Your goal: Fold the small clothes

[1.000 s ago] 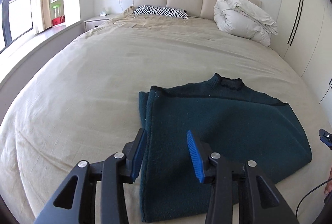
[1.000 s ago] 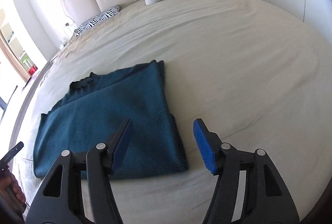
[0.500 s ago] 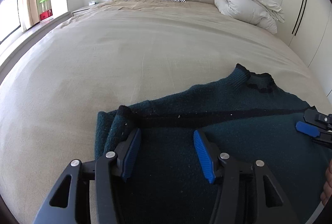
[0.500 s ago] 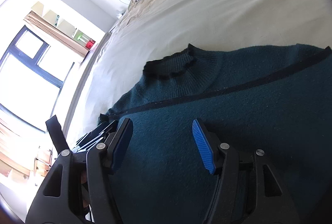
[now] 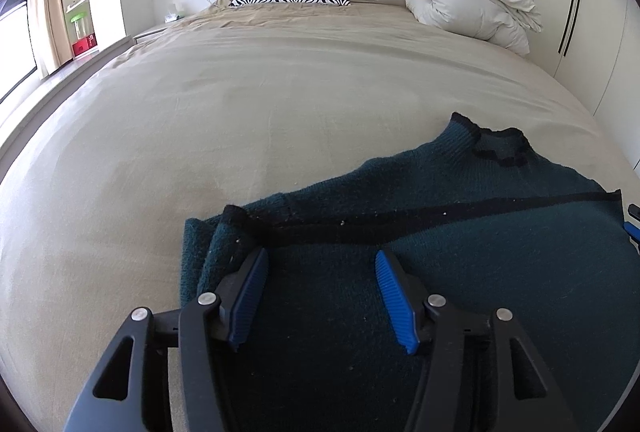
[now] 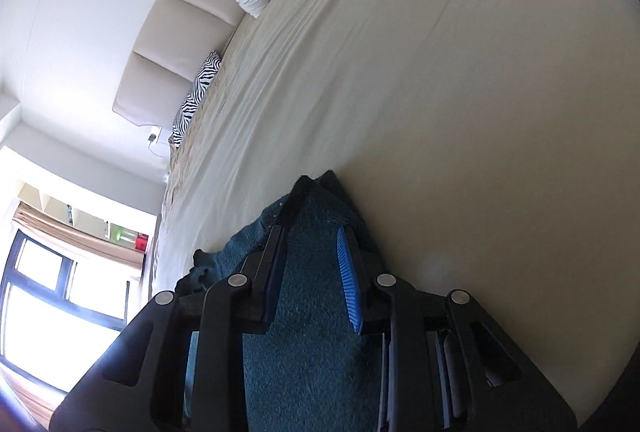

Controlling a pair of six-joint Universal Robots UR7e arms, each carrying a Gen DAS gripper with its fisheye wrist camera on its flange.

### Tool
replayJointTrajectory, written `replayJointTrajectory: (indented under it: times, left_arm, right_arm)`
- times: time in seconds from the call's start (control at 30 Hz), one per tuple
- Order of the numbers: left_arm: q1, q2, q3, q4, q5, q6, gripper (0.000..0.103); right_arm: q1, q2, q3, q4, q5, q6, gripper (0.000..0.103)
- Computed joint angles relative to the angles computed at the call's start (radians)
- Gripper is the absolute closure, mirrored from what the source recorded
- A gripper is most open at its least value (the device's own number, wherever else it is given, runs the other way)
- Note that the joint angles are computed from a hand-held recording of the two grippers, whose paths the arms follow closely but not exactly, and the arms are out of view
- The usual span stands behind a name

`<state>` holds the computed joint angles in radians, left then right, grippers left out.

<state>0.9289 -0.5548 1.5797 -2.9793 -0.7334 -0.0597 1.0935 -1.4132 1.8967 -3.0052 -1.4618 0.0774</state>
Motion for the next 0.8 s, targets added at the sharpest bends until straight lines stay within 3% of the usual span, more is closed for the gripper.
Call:
replayJointTrajectory:
  times: [0.07,0.17,0.3,0.4,0.53,0.73,0.8]
  left_arm:
    - [-0.002,0.002,0.0,-0.001,0.004,0.0,0.043]
    - [-0.002,0.002,0.0,-0.001,0.004,-0.001,0.043]
    - [-0.002,0.002,0.0,-0.001,0.004,-0.001,0.043]
    - [-0.002,0.002,0.0,-0.004,0.002,-0.001,0.043]
    - [-0.005,0.003,0.002,-0.008,0.003,-0.002,0.043]
    - [-0.007,0.005,0.003,-0.016,0.006,0.0,0.043]
    - [-0.006,0.005,0.003,-0.015,0.007,0.002,0.043]
  right_arm:
    - [0.032,-0.031,0.044,-0.017,-0.014,-0.035,0.076]
    - [0.081,-0.061,0.085,0.055,0.049,-0.104,0.076]
    - [0.182,-0.023,0.106,0.156,0.018,-0.24,0.076]
    - [0.194,0.014,0.118,0.178,-0.025,-0.222,0.076]
    - [0.072,-0.035,0.208,0.103,0.136,-0.17,0.079]
    - [-0.059,-0.156,0.31,-0.003,0.186,-0.124,0.081]
    - [-0.11,-0.209,0.345,-0.029,0.197,-0.113,0.092]
